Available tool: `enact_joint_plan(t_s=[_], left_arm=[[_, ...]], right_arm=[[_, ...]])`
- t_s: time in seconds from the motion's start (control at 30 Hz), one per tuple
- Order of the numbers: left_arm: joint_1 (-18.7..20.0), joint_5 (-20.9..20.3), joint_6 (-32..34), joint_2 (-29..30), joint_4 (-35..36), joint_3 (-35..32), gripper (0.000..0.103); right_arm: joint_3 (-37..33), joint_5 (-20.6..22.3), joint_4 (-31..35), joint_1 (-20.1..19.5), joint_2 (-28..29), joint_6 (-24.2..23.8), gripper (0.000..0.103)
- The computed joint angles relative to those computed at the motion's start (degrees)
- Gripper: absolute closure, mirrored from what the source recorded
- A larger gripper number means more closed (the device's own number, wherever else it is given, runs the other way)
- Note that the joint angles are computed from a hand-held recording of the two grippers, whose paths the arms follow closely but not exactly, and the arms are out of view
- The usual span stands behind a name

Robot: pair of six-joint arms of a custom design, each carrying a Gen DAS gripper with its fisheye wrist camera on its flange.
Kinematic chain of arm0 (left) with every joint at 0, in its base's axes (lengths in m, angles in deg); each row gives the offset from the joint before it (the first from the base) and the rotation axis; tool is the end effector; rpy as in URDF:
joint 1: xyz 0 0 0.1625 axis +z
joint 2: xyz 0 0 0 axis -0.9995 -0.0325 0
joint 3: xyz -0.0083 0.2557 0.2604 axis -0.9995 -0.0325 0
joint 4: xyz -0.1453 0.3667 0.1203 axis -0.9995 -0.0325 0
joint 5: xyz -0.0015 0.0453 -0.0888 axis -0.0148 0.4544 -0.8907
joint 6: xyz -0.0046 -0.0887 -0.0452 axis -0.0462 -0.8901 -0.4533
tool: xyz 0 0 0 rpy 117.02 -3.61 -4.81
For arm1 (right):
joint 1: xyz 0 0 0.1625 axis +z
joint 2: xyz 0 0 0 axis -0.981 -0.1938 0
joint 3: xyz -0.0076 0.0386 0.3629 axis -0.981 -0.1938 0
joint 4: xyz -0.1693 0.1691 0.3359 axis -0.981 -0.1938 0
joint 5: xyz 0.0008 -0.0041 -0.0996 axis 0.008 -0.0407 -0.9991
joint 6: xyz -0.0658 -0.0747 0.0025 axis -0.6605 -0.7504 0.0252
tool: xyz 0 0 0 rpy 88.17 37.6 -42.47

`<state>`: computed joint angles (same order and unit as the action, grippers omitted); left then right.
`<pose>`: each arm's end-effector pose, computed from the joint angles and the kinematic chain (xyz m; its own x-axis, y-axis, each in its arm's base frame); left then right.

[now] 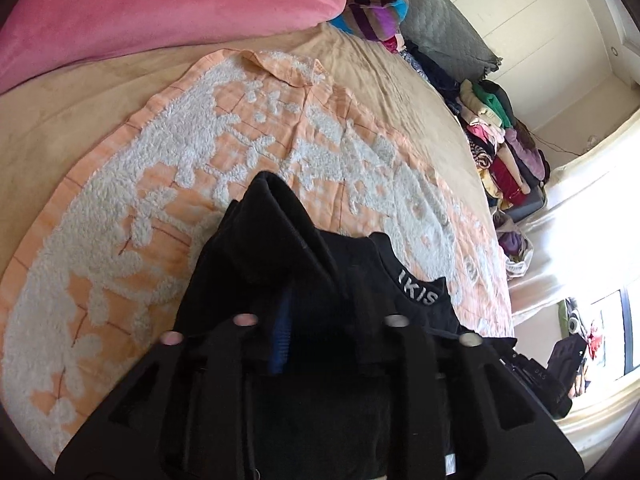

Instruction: Fold small clothes

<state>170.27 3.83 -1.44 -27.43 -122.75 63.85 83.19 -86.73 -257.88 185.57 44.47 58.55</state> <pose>0.0628 -0.6224 0.3369 -0.9743 0.1558 -0.1627 0.2080 0.8994 -0.3845 0.2343 -0.5102 0.0275 -0.9167 0.3339 0.2196 0.0758 0.6847 -0.7249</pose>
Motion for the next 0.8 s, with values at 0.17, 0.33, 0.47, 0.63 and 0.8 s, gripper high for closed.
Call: enact_joint_plan(t_s=[0.17, 0.33, 0.47, 0.63, 0.8], left_arm=[[0.8, -1.2, 1.4, -0.4, -3.4, -0.2, 0.066], [-0.2, 3.5, 5.3, -3.7, -4.7, 2.9, 0.06], [-0.3, 7.2, 8.4, -7.0, -6.1, 6.7, 0.051], [0.8, 9.9, 10.1, -10.1, -6.6, 10.1, 0.043], [2.7, 9.1, 11.0, -12.1, -5.7, 12.0, 0.038]], right_arm=[[-0.3, -4.4, -3.5, 1.0, 1.5, -2.2, 0.05], [0.8, -8.1, -3.2, 3.0, 1.0, -4.0, 0.043], [2.9, -9.3, -1.7, 4.7, 0.4, -2.6, 0.033], [6.9, -9.9, -4.1, 6.6, 0.1, -1.3, 0.03], [9.8, -9.0, -7.0, 8.0, 0.8, 0.7, 0.026]])
